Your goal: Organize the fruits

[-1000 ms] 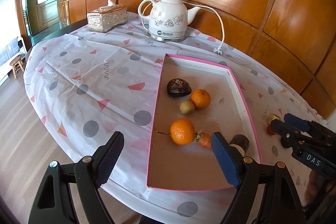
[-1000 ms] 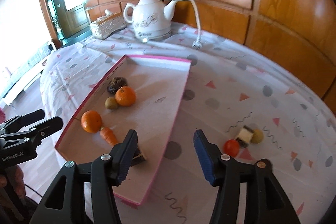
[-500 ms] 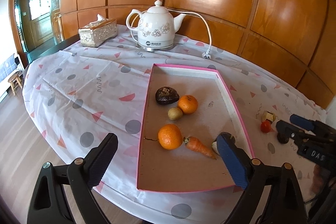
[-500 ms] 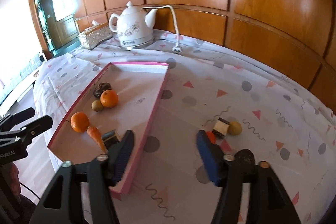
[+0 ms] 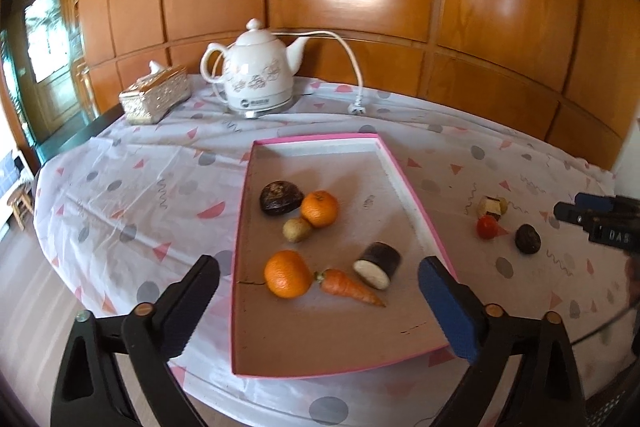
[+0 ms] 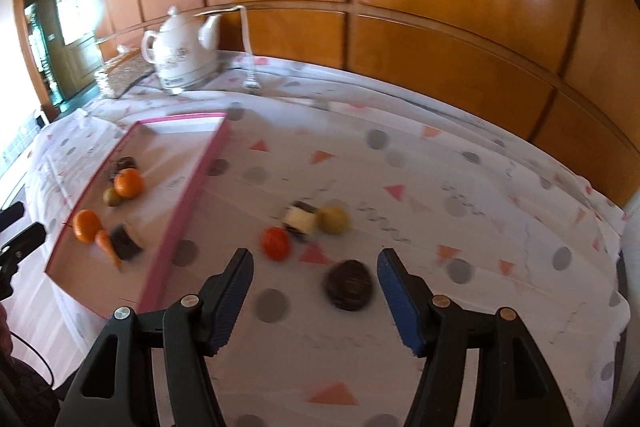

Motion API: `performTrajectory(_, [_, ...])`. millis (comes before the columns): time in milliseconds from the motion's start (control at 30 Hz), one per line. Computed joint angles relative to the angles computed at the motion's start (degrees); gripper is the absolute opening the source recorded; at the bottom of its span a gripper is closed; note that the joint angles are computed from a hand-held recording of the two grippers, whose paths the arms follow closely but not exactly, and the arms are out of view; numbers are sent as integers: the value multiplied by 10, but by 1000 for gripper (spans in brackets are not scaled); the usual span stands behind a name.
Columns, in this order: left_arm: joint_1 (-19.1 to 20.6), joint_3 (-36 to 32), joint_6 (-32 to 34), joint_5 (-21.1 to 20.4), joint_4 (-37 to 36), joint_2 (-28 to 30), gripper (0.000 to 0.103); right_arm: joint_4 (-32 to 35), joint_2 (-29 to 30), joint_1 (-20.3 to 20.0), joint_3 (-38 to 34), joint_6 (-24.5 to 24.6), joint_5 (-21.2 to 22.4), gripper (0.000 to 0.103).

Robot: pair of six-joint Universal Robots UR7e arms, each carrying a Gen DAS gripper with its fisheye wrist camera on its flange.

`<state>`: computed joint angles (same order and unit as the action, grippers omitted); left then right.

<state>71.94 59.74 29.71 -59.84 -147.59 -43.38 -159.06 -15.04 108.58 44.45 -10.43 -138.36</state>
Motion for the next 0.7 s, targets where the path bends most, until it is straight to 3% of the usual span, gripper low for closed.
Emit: performTrajectory(700, [-9, -20, 6, -38, 37, 16, 103, 3, -135, -36, 174, 84, -60, 65])
